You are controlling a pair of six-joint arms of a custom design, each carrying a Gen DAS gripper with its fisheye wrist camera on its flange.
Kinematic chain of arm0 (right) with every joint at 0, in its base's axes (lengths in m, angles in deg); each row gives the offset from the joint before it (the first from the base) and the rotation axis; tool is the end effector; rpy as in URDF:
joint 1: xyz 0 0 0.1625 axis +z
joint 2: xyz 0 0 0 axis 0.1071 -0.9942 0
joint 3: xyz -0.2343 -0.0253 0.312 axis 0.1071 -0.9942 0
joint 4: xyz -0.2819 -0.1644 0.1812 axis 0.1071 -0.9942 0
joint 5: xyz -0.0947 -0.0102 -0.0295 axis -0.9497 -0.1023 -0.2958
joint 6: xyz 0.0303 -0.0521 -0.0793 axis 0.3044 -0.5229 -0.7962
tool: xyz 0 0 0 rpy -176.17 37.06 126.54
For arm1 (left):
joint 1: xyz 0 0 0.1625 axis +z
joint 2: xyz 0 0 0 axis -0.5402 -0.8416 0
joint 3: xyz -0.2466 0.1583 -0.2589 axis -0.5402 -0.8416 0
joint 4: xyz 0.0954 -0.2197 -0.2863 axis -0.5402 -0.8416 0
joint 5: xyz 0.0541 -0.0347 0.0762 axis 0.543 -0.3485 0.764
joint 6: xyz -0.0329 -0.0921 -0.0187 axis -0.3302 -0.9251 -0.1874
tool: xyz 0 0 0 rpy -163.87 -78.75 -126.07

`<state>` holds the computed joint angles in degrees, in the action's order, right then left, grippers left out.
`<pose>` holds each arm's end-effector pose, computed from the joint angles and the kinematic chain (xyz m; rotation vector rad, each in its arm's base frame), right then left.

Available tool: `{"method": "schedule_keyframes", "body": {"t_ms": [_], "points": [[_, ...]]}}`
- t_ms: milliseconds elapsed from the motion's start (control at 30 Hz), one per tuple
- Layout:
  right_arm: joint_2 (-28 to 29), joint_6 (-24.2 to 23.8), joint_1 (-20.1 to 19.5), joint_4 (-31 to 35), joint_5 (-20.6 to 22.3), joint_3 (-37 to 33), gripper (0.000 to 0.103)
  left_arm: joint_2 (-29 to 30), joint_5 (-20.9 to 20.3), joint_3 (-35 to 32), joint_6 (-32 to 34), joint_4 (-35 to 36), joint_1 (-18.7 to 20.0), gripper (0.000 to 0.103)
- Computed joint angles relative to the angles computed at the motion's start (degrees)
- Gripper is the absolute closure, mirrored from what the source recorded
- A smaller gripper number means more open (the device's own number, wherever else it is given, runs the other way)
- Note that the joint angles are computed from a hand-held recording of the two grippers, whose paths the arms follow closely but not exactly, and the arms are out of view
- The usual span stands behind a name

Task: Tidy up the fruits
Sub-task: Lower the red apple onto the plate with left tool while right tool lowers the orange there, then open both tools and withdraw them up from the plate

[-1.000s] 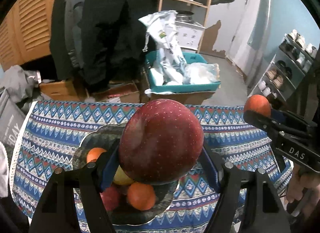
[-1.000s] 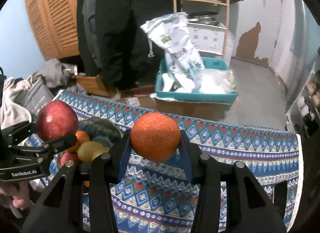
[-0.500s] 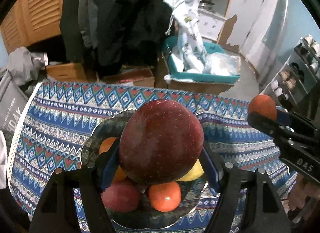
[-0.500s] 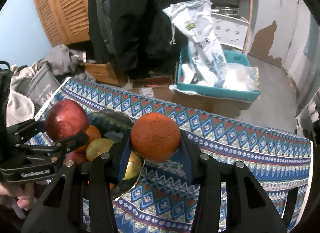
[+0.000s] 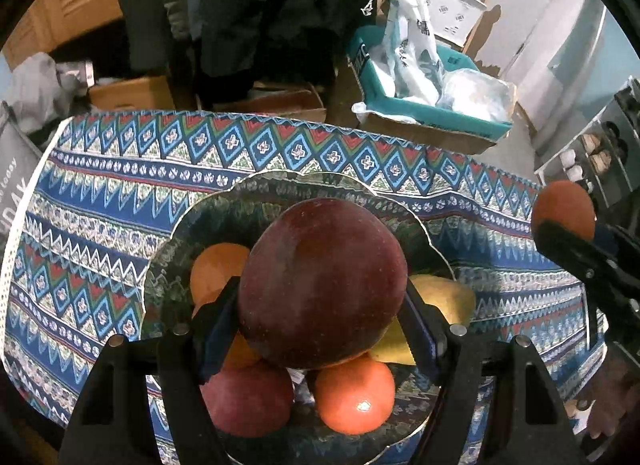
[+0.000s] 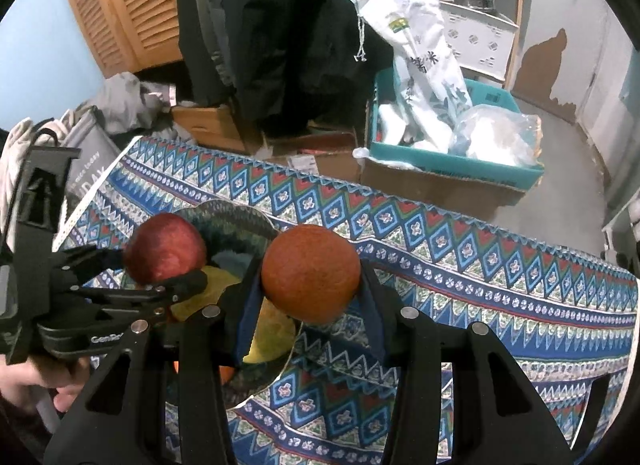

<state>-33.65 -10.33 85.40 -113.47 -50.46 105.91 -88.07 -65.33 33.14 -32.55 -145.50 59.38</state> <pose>0.1156 -0.4135 0.2778 0.9776 -2.5085 0.3850 -0.3026 -0.3752 0.0054 -0.1194 2.3716 -0.6593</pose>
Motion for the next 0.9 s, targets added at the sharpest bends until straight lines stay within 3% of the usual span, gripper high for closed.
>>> {"method": "schedule_keyframes", "body": {"t_ms": [333,900], "points": [[0.24,0.36,0.16,0.23,-0.23,-0.10,0.058,-1.12,1.21,0.05,-1.68,3.25,-1.14,0.030],[-0.25,-0.71,2.33,2.79,-0.22,4.23,0.058,-9.48,-1.72,5.89,-18.62,14.41,-8.17,0.029]]}}
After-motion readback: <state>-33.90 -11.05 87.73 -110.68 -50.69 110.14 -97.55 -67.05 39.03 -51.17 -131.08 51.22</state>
